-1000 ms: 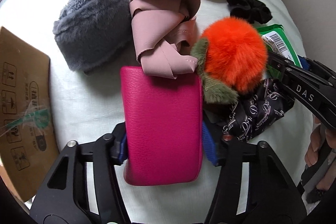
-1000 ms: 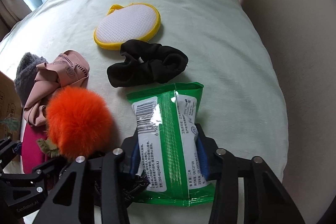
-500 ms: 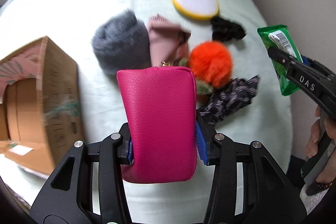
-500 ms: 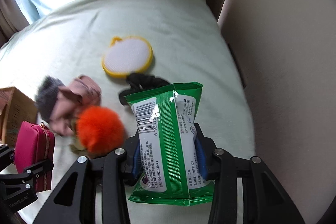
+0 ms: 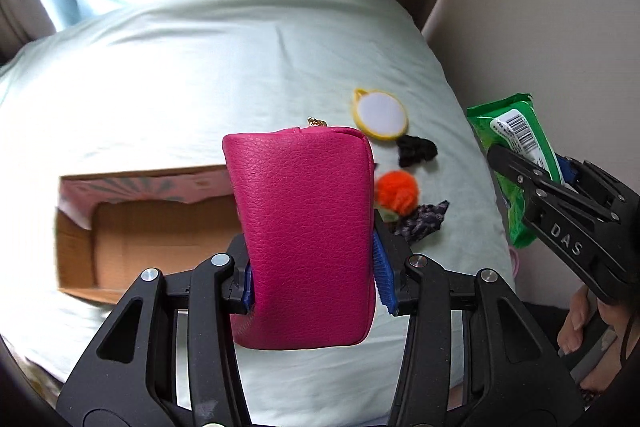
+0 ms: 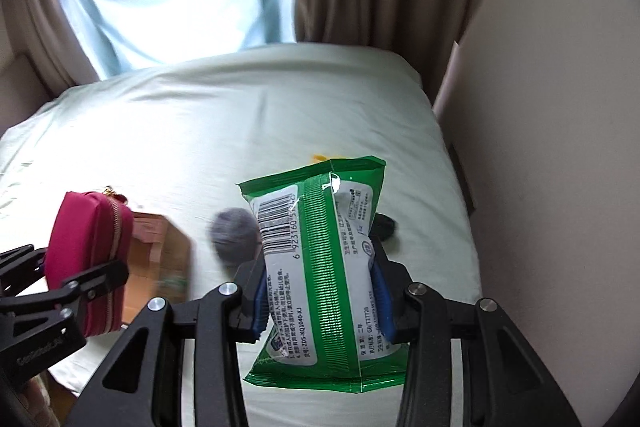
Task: Organize soft objects
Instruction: 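Carry the pouch and wipe pack into the cardboard box and open both tools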
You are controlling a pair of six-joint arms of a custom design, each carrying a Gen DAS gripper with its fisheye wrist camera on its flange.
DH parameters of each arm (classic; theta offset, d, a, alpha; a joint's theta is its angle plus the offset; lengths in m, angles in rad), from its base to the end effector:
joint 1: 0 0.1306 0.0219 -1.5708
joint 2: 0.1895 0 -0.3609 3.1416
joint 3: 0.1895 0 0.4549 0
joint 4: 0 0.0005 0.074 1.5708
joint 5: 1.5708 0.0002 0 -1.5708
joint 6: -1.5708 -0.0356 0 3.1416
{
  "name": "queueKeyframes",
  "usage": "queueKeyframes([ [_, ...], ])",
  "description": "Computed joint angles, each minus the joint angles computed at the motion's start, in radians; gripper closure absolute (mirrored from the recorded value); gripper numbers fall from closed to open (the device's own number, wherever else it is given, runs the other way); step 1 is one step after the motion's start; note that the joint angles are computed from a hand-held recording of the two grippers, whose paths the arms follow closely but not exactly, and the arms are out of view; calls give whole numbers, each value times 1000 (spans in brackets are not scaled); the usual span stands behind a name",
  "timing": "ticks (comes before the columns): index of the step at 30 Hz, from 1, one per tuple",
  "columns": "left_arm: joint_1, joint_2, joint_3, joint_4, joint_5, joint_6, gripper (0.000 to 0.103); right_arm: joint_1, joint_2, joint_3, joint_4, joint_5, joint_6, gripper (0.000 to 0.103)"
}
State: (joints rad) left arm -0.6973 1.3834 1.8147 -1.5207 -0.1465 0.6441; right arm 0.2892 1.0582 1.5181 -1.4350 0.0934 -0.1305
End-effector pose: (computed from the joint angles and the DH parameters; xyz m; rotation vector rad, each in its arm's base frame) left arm 0.3758 -0.3087 0.5848 0.0229 2.6645 -0.2533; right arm 0.3617 0.1036 0.5840 -0.1650 2.5348 0.0463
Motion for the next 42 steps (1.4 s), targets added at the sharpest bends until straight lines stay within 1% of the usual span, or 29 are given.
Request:
queueKeyframes([
  [4,50,-80,-25,-52,-21,-69,62,143,43,97,-58,26,-144,64],
  [7,117,-153,-73,-78,-14,-115,62,254,89,148,-74,57,-213,64],
  [9,173,-200,-109,-93,7,-145,62,317,122,177,-83,78,-258,64],
  [10,209,-226,-130,-101,23,-167,62,359,151,204,-95,90,-297,64],
  [11,247,-250,-152,-106,38,-193,62,376,165,215,-99,93,-314,64],
  [13,310,-287,-192,-109,63,-241,62,437,215,254,-113,105,-377,64],
  [16,427,-334,-250,-114,120,-334,62,489,275,297,-130,113,-434,64],
  [19,509,-353,-305,-106,155,-413,62,530,349,350,-150,97,-494,64],
  [20,543,-355,-320,-104,166,-447,62,535,360,352,-145,86,-505,64],
  [24,622,-358,-393,-71,198,-527,62,554,423,375,-137,73,-532,64],
  [26,634,-350,-425,-57,206,-545,62,546,447,367,-129,53,-544,64],
  [29,636,-321,-452,-42,214,-557,62,530,484,355,-129,11,-571,64],
  [35,601,-258,-489,-3,220,-545,62,486,527,305,-133,-80,-605,64],
  [38,578,-214,-498,12,220,-530,62,455,543,267,-124,-131,-606,64],
  [42,560,-156,-505,23,218,-521,62,427,570,237,-114,-170,-599,64],
])
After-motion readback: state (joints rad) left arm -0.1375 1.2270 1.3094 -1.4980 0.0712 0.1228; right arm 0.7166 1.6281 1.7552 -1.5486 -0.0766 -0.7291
